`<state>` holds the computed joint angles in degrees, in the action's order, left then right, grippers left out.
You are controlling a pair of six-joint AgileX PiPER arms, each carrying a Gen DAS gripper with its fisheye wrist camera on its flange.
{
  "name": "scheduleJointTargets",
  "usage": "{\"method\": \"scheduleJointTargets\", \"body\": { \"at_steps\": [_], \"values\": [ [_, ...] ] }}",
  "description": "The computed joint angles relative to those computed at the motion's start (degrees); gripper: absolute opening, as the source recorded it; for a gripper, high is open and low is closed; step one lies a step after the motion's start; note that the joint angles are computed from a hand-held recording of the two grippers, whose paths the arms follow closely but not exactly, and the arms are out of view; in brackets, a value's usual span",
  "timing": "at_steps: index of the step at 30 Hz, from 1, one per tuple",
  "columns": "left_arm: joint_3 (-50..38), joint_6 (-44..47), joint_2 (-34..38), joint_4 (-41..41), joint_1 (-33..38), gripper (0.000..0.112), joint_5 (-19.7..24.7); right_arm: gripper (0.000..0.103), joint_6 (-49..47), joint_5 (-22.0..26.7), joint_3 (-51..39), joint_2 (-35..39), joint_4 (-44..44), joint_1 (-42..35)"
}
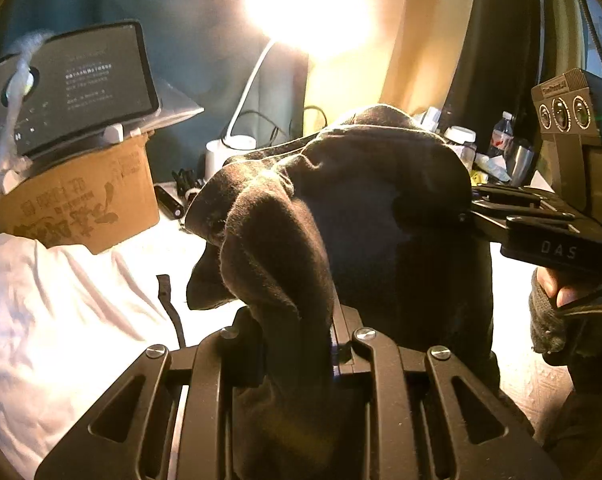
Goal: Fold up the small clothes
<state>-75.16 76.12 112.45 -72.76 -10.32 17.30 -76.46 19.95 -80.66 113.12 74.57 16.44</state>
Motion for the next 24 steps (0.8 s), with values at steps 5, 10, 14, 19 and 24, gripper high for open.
{"method": "scheduleJointTargets", "body": {
  "at_steps": [5,10,14,19,24],
  "values": [
    [-5.92,-14.45,4.33,14.19,0.0,0.02,1.51,0.015,4.76,2.63,-5.26,4.9,-3.63,-1.16],
    [-10.79,-25.66,8.2,24.31,0.13,0.02,3.97,0.015,11.0,4.89,-10.23,9.45,-8.76,-1.97],
    [-14.86,-32.35,11.32,30.11,0.4,0.02,6.52,0.015,17.99,7.05,-15.52,13.91,-14.33,-2.59],
    [-18.91,-37.84,14.53,34.84,0.62,0.02,9.66,0.015,29.26,10.74,-23.02,19.88,-22.81,-3.49],
    [-21.93,-40.92,16.88,37.4,1.25,0.021,12.48,0.015,43.06,13.93,-31.12,25.44,-32.38,-5.07]
  ]
}}
